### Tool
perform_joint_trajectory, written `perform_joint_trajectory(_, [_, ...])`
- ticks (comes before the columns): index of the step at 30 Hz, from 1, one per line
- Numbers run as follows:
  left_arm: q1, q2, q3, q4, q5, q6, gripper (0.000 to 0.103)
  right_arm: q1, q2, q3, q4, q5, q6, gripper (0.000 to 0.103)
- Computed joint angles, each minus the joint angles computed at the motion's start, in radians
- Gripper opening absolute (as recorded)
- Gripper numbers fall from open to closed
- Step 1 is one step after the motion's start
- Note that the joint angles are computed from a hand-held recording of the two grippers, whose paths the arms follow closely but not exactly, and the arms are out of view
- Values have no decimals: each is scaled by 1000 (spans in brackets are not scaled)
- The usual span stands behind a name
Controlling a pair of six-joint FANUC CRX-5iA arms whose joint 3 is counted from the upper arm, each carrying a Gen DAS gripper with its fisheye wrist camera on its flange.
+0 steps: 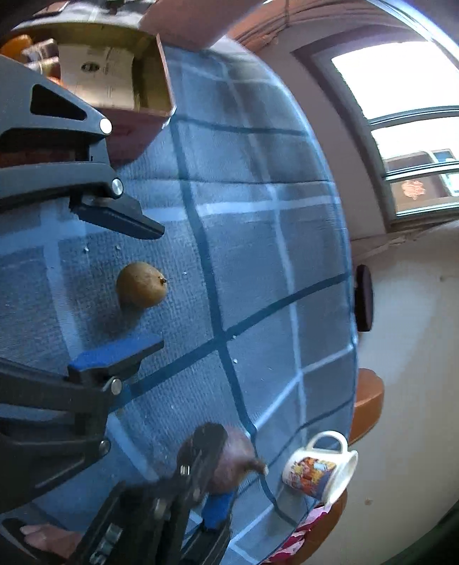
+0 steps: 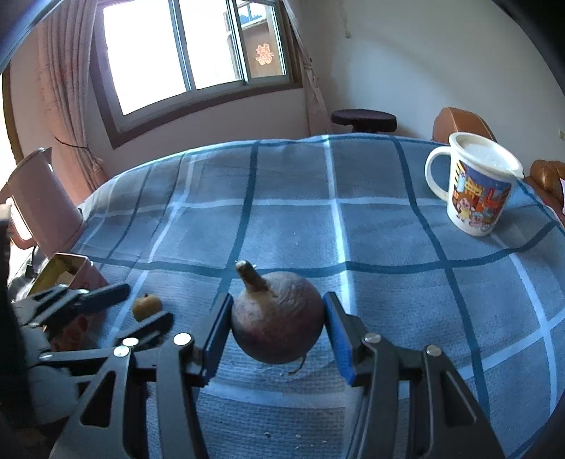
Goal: Organize fruits
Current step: 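Grasp the large purple-brown fruit with the right tool while the left tool grasps a tan fruit, then lift the purple-brown fruit with the right tool while the left tool lifts the tan fruit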
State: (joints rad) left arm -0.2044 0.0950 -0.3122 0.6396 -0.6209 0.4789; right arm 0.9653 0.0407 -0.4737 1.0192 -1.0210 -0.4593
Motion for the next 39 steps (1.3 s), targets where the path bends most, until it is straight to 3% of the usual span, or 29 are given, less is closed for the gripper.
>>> perform_joint_trajectory(1, [4,20,30,-23,-35,36,52,1,-1,-2,4,-1,-4,55])
perform_joint_trajectory(7, [5,36,40,16,-61,15,28,-8,1,3,-8,32,33,55])
perform_joint_trajectory(21, [30,1,-48,247,-82,-149,28,-9,-21,-40,79,65,-20,55])
perform_joint_trajectory(39, [-10,-84,-179,460,61,-346,28,19,-2,-35,136,-7,-34,55])
